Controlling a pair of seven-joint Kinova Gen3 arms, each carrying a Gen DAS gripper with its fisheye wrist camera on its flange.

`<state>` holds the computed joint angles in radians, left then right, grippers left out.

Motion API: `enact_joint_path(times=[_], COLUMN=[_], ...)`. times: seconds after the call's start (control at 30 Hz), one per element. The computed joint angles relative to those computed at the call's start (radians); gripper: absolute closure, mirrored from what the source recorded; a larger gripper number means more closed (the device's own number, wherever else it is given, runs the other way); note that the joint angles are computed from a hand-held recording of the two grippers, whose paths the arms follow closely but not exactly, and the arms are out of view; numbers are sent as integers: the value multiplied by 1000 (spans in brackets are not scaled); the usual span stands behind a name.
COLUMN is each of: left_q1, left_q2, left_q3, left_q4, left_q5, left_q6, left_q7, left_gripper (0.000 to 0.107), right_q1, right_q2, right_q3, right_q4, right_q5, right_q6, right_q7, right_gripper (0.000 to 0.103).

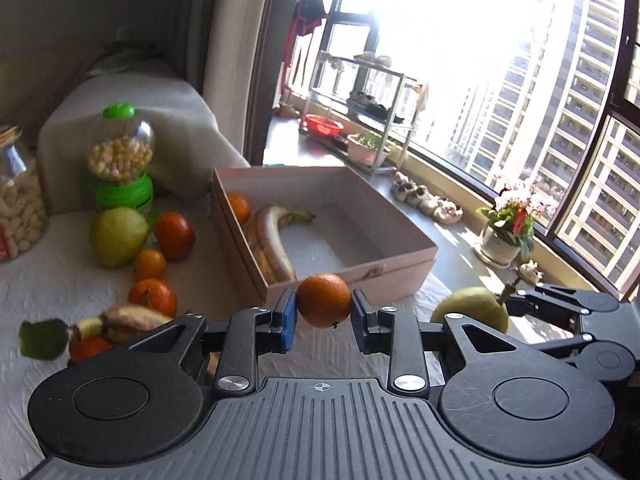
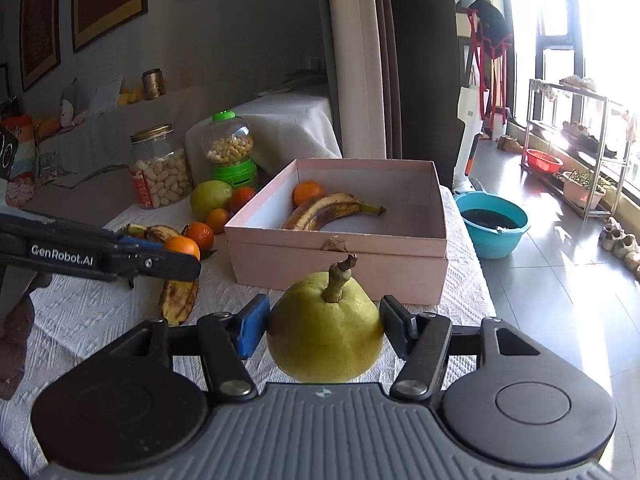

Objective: Organize fruits
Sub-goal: 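Carry the small orange into the pink box with the left gripper and release, then lower the yellow pear into the pink box and open the right gripper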

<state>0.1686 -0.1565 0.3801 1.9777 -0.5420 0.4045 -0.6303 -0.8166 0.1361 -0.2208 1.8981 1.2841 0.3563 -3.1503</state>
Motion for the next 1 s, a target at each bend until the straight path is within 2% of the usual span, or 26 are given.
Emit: enact_joint_path(times=[0.07, 0.17, 0.23, 0.27, 0.33, 0.4, 0.47, 0.53, 0.6, 0.7, 0.77, 0.83, 0.9, 1.0], left_q1=[-77, -194, -200, -175, -103, -26, 36, 53, 100, 144, 192, 254, 292, 301], left_q2=[56, 177, 247, 260, 246, 196, 141, 82, 30, -15, -37, -55, -68, -94], left_q3=[32, 89, 82, 53, -39, -131, -200, -201, -206, -193, -218, -253, -275, -292], left_q4=[-93, -232, -306, -315, -280, -198, -107, -23, 43, 105, 149, 184, 210, 245], left_q5=[3, 91, 93, 69, -2, -34, -86, -167, -249, -355, -405, -464, -501, -487], left_q6=[25, 55, 94, 89, 32, -49, -128, -165, -161, -137, -142, -128, -109, -99], left_q7=[-64, -161, -155, -130, -50, 31, 113, 194, 275, 397, 479, 560, 613, 622], left_gripper=[74, 74, 74, 74, 74, 74, 74, 74, 74, 74, 74, 74, 74, 74], right_q1=[-2, 12, 26, 28, 29, 20, 53, 141, 233, 360, 435, 456, 422, 373], right_q2=[-6, -3, 0, 0, -2, -7, -6, -2, 13, 88, 166, 251, 326, 410], right_q3=[5, -3, -6, -7, -4, 11, -8, -76, -154, -293, -385, -431, -425, -412], right_q4=[5, 5, 2, 1, 5, 9, -8, -37, -89, -225, -317, -410, -503, -626], right_q5=[56, 82, 48, 31, 21, 13, -51, -119, -175, -239, -273, -319, -383, -505], right_q6=[4, 6, -5, -6, -5, -3, -6, -25, -39, -8, -3, 20, 84, 206], right_q7=[-55, -88, -61, -47, -38, -30, 35, 116, 198, 320, 401, 482, 564, 686], right_gripper=[42, 42, 42, 42, 42, 42, 42, 42, 42, 42, 42, 42, 42, 42])
